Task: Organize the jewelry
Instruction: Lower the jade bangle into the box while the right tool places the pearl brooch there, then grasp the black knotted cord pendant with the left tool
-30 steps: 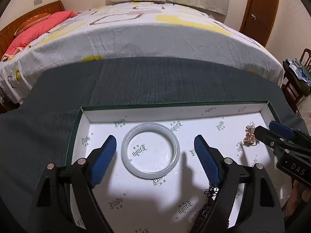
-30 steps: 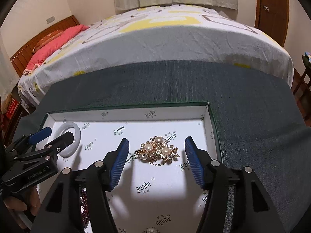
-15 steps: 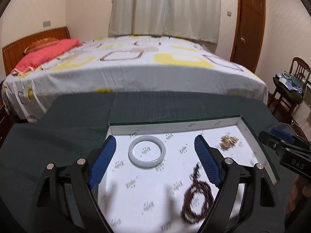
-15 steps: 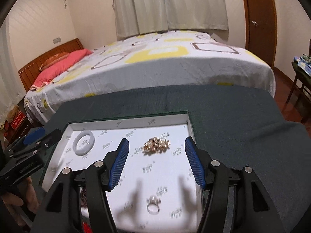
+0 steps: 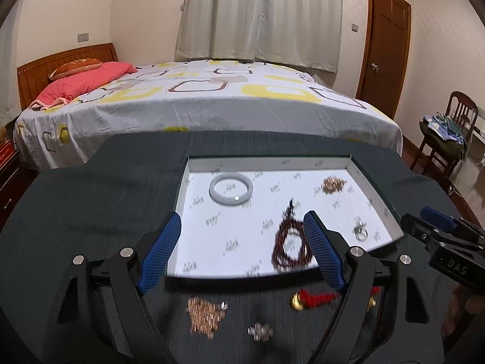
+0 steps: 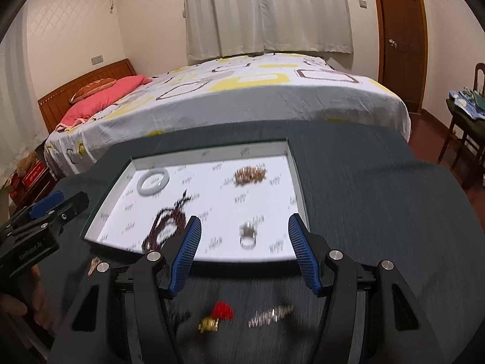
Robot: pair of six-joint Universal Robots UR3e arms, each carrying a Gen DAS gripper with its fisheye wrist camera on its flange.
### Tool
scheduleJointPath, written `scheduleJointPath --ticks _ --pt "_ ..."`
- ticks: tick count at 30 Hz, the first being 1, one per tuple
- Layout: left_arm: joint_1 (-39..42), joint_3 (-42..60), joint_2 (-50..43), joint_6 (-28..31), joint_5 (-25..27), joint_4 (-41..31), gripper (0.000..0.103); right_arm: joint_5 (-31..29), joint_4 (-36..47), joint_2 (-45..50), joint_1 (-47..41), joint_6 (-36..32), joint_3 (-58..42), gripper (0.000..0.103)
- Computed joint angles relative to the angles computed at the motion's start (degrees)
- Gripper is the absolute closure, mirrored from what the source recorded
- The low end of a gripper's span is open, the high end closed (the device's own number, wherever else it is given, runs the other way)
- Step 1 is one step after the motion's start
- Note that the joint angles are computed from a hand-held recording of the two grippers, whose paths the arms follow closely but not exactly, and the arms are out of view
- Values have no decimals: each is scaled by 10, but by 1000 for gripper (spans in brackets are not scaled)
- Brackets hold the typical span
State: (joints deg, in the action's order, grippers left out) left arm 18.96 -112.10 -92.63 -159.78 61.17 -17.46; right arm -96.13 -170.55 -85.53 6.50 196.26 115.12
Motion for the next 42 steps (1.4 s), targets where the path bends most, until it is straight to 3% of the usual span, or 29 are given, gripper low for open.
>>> scheduleJointPath --ticks 13,18,29,33,35,42 --pt "43 -204 189 78 -28 -56 22 -17 -6 -142 -2 21 174 44" --pt "25 -257 232 83 -9 -65 22 -3 -5 -206 -28 27 240 44" --pt "-61 -270 158 44 70 2 36 50 -8 -264 -80 25 297 44" --pt "-75 -266 141 40 75 11 39 58 -14 -259 -82 25 302 44" --pt "-80 -260 131 44 74 6 48 57 -15 -256 -81 26 302 44" --pt "-85 -261 119 53 69 15 58 60 -17 -253 -84 27 304 44"
